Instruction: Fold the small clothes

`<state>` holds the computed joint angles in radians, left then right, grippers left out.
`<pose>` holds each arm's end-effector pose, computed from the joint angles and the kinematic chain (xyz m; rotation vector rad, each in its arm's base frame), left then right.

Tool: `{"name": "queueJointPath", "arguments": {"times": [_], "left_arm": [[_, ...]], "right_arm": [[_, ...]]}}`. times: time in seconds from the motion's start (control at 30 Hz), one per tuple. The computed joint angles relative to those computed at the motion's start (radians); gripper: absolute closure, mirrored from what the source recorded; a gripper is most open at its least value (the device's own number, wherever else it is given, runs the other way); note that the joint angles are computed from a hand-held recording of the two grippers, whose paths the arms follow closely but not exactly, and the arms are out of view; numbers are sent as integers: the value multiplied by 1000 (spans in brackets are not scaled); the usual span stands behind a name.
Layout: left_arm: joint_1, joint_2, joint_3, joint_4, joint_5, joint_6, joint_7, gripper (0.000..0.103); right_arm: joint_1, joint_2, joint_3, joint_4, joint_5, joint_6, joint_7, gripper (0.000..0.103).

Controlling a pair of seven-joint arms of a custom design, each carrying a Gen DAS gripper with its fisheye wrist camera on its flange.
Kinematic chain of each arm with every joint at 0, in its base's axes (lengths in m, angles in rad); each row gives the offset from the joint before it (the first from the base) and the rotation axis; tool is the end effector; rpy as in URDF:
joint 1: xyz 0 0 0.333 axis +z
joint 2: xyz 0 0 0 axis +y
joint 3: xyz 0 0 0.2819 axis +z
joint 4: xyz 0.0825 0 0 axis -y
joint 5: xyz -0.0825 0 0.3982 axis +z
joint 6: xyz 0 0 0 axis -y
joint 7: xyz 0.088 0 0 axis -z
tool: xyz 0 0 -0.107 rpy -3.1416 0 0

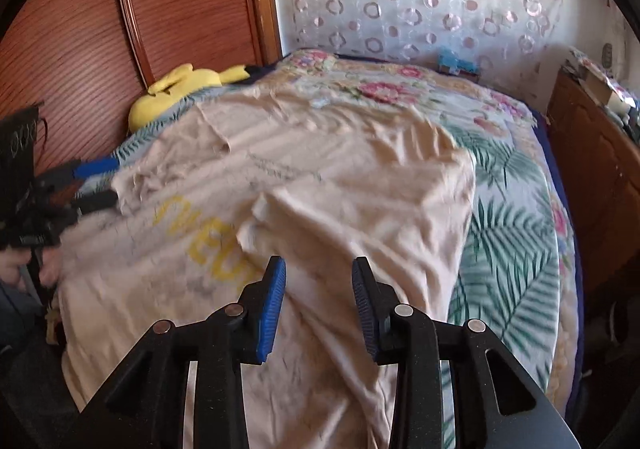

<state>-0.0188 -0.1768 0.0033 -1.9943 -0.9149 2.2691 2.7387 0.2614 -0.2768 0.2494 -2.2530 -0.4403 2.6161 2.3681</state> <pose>0.5658 -0.0288 0.5595 -1.0715 2.4013 -1.2505 0.4596 0.2763 0.5048 -1.8163 1.7467 -0.6272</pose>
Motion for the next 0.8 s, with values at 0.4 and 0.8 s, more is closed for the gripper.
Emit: {"name": "queueJointPath", "arguments": {"times": [0.4,0.8], "left_arm": [[-9,-8,-1,-10,18,1,-3,21],[-9,-6,-2,-16,25,-1,-8,21]], "right_arm": [[-75,-46,-8,-77,7,38,72,67],[-45,-12,24,-24,-110,-105,98,97]]}}
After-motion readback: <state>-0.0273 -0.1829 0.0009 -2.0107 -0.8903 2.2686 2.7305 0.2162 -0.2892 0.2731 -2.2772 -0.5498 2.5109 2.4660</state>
